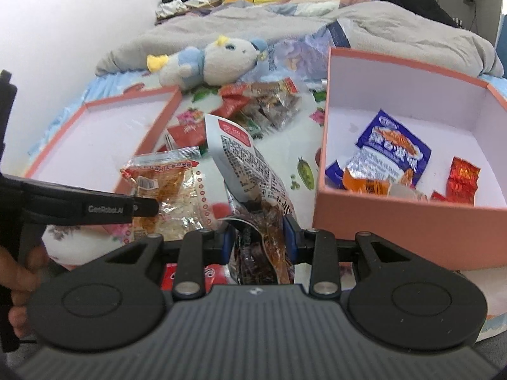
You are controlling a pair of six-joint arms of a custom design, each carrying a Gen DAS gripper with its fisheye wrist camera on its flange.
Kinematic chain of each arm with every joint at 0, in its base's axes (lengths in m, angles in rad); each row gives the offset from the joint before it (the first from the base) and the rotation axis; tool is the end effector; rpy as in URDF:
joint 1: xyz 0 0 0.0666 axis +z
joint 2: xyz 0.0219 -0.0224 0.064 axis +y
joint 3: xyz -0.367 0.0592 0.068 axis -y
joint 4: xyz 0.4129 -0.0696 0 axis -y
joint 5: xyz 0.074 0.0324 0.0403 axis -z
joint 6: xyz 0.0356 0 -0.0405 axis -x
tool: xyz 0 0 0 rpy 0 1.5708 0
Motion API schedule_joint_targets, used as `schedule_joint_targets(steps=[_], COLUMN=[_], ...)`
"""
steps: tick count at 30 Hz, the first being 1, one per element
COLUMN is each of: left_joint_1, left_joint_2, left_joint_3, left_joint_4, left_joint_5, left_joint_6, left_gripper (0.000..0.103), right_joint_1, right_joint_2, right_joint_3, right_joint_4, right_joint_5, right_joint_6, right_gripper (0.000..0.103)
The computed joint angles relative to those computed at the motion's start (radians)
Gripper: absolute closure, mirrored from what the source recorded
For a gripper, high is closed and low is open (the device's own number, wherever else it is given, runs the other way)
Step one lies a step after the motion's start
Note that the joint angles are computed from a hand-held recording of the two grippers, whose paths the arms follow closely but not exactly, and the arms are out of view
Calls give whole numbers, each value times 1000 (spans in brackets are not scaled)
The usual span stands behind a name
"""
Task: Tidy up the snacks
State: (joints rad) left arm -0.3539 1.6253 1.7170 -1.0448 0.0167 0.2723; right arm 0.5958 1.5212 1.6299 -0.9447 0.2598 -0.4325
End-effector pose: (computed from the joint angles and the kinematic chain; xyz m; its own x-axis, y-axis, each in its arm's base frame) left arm 0.5477 -0.2034 0.4417 -0.8322 0.0208 -0.5542 0.1368 0.9761 -0.1689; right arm 0.4644 0.3033 0.4647 -0.7251 -0.0022 -0.6886 -0.1056 0.9885 0.1080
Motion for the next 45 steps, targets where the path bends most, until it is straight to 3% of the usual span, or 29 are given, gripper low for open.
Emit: schedule_joint_targets(steps=[14, 30, 36, 45], left_joint_1=[29, -1, -38, -115], left_joint_2=[-18, 86, 165, 382], left_joint_3=[148, 389, 537, 904], left_joint_4=[-31, -29, -61, -187], left_joint_5=[-1, 33, 46, 54], left_joint_6=[9, -1, -2, -17], left_gripper=[88, 88, 88, 88], right_joint_1=[-26, -94, -125, -195], right_joint_2=[-29, -37, -59, -79], right_joint_3=[82, 158, 165, 174], right_joint_4=[40, 97, 104, 104], right_joint_5=[-36, 61, 80, 79], right_joint_6=[28, 103, 119, 160], right_gripper=[68, 68, 68, 68])
